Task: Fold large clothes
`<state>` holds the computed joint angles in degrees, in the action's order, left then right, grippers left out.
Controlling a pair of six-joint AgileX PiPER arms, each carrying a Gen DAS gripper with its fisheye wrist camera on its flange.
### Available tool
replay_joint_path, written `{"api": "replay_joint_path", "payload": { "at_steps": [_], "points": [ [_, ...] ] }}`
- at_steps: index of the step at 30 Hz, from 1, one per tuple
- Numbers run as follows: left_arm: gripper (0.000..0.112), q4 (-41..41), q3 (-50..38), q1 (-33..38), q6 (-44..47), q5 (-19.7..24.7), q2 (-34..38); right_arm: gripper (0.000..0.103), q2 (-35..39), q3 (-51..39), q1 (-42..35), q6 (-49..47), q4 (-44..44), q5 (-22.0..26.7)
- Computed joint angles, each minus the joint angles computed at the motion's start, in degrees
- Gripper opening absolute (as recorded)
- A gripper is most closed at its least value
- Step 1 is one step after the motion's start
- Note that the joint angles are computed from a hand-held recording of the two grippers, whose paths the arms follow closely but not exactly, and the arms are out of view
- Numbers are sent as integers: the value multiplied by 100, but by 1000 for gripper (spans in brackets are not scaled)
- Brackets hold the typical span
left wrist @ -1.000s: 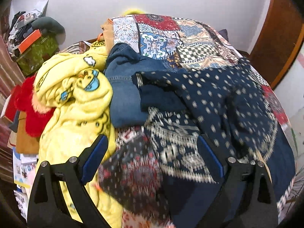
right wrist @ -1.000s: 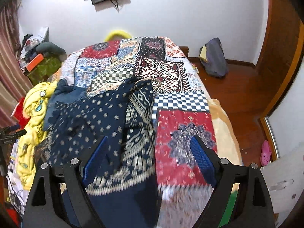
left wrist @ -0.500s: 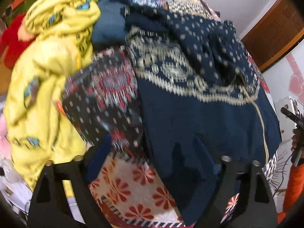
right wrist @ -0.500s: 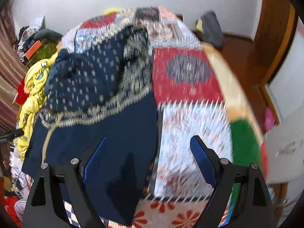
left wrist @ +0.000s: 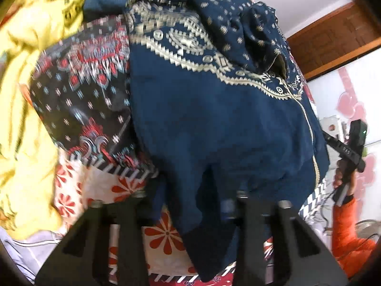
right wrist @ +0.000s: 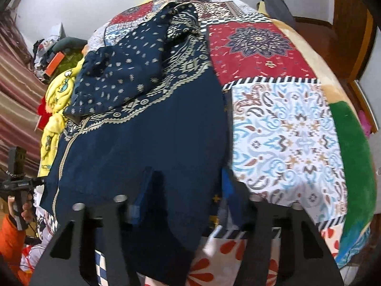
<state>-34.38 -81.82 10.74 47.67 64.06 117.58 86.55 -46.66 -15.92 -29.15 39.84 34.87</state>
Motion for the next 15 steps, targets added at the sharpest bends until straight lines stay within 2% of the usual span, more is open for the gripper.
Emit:
{"api": "replay_joint_path", "payload": {
  "at_steps": [1, 2, 3, 10, 12, 15],
  "points": [
    [15, 28, 103, -37, 43, -149, -121, 26, 17, -13, 2, -36, 68, 26],
    [10, 27, 182, -65, 85, -243, -220, 15, 40, -45, -15, -72, 139, 79],
    [8, 6, 207, -83, 105, -279, -282, 12, 61, -75, -47, -178, 244, 147],
    [5, -408, -117, -177, 258, -409, -729, 9, -128, -596, -67, -347, 395, 442],
    [5, -605, -603, -53, 281, -172, -633, 9, -150, -902, -66, -379, 411, 535],
    [5, -854, -1262, -109, 116, -118, -501, 9, -85, -1425, 39, -331, 354, 510]
  ]
}}
